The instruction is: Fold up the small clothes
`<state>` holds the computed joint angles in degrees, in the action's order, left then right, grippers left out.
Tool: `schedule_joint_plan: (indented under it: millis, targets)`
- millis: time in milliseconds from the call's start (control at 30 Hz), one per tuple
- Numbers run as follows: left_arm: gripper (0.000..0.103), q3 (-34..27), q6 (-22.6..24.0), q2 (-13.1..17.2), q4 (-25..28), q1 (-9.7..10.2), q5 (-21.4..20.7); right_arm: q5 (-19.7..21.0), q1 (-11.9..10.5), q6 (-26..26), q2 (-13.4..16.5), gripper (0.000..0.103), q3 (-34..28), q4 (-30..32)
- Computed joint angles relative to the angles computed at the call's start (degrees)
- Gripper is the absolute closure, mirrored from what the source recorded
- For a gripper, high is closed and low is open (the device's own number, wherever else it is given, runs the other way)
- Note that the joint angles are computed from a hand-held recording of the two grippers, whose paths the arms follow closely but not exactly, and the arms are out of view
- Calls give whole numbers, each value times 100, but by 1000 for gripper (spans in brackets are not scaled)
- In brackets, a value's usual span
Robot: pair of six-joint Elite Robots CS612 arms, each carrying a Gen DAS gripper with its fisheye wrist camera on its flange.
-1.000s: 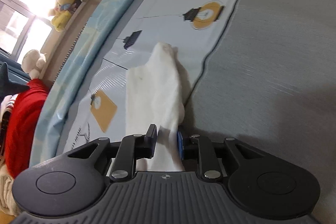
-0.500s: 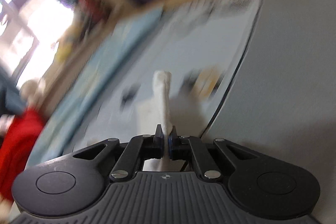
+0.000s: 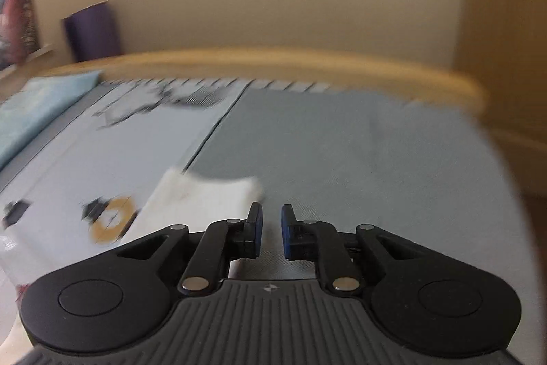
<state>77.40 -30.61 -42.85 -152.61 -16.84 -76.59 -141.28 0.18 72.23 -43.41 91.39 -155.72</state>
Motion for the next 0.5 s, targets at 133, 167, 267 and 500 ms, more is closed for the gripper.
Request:
schedule_joint_plan:
  millis: [133, 167, 267, 500]
  targets:
    - [32, 36, -58, -46, -97, 76, -131, -239, 105, -421, -103, 89, 28, -574]
    - [32, 56, -60, -60, -138, 90, -159, -134, 145, -623, -144, 89, 67, -946]
    - [32, 120, -37, -104, -295, 118, -181, 905, 273, -1350, -284, 89, 160, -2173]
    - [88, 309, 562, -191, -763, 188, -707, 4480, 633, -1957, -246, 89, 56, -3064]
